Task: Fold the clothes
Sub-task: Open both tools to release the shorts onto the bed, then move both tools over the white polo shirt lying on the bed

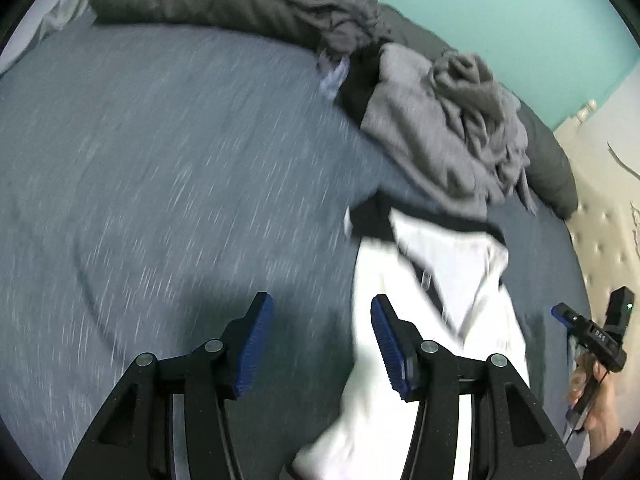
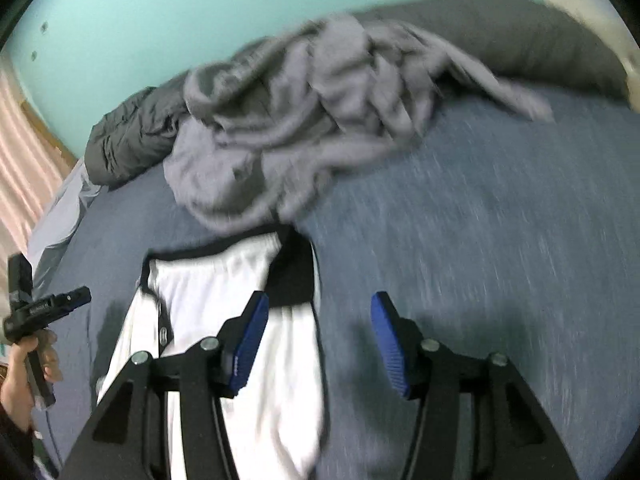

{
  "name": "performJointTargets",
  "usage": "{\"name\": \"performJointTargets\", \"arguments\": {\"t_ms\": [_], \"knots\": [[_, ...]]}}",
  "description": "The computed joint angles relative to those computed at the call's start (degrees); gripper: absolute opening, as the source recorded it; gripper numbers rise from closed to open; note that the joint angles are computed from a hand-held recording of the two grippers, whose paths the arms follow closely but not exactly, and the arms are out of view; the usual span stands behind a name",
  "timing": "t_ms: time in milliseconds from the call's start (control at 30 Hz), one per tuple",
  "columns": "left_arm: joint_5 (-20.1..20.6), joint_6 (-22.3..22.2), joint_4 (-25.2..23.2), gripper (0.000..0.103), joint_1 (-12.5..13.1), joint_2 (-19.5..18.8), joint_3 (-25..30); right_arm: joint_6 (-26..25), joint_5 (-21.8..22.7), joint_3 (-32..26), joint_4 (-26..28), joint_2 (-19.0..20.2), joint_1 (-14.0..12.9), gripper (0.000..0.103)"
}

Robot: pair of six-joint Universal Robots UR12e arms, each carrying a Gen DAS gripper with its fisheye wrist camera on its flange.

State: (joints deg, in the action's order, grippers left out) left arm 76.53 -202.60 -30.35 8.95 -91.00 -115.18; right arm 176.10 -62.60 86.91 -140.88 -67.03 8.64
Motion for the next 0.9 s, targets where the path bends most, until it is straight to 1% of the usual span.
{"name": "performJointTargets", "arguments": {"t_ms": [33,167,233,300,333,400,500,533,567,600,633,667,700,733,767,800,900], "knots": [[-0.4,0.3,-0.1,0.055,0.2,0.8,-1.2,0.5,1.6,1.9,0.8,-1.0,-0.8,0.054],[-3.0,0.3,-0.4,0.055,1.2,4.0,-5.7,1.7,4.4,9.1,1.0,-4.7,-2.6,0.054],[-5.0,-0.6,0.5,0.055,1.6,5.2,-7.6,2.1,6.0,12.0,1.6,-6.2,-3.4,0.054],[-5.7,-0.9,1.4,0.055,1.5,6.0,-8.8,3.0,8.6,14.5,2.2,-7.6,-4.1,0.053],[-6.0,-1.0,1.6,0.054,1.4,6.3,-9.2,3.2,9.7,15.5,2.8,-8.2,-4.3,0.053],[-6.3,-0.9,1.5,0.054,1.0,6.4,-9.7,2.9,10.0,16.4,4.6,-9.0,-4.2,0.052],[-7.4,-1.7,2.1,0.054,0.6,6.6,-10.9,3.5,11.3,17.6,6.3,-9.5,-4.4,0.046],[-7.7,-1.8,2.4,0.050,0.4,6.5,-11.0,3.7,11.9,18.0,6.4,-9.6,-4.4,0.045],[-8.2,-1.9,2.7,0.047,0.2,6.3,-11.2,3.8,12.5,18.2,6.1,-9.7,-4.4,0.041],[-8.6,-2.0,3.0,0.042,0.1,6.2,-11.3,3.8,13.0,18.5,5.9,-9.8,-4.5,0.035],[-8.9,-2.1,3.2,0.032,-0.1,6.0,-11.4,3.8,13.5,18.7,5.7,-9.9,-4.5,0.031],[-8.8,-2.1,3.3,0.025,-0.4,5.7,-11.3,3.8,14.0,18.9,5.4,-10.0,-4.5,0.023],[-8.3,-2.0,3.2,0.012,-0.8,5.5,-11.2,3.7,14.2,19.1,5.3,-10.1,-4.4,0.016],[-7.9,-2.0,3.0,0.005,-1.1,5.4,-11.1,3.4,13.8,19.1,5.3,-10.2,-4.2,0.012],[-7.5,-1.9,3.1,0.003,-1.3,5.3,-11.0,3.2,13.5,19.2,5.1,-10.3,-4.0,0.006],[-7.4,-2.0,3.5,0.002,-1.5,5.3,-11.1,3.1,13.2,19.3,4.7,-10.5,-3.8,0.003],[-6.9,-2.0,4.4,0.002,-1.5,5.8,-11.2,3.4,12.6,19.6,2.6,-10.9,-3.8,0.000]]}}
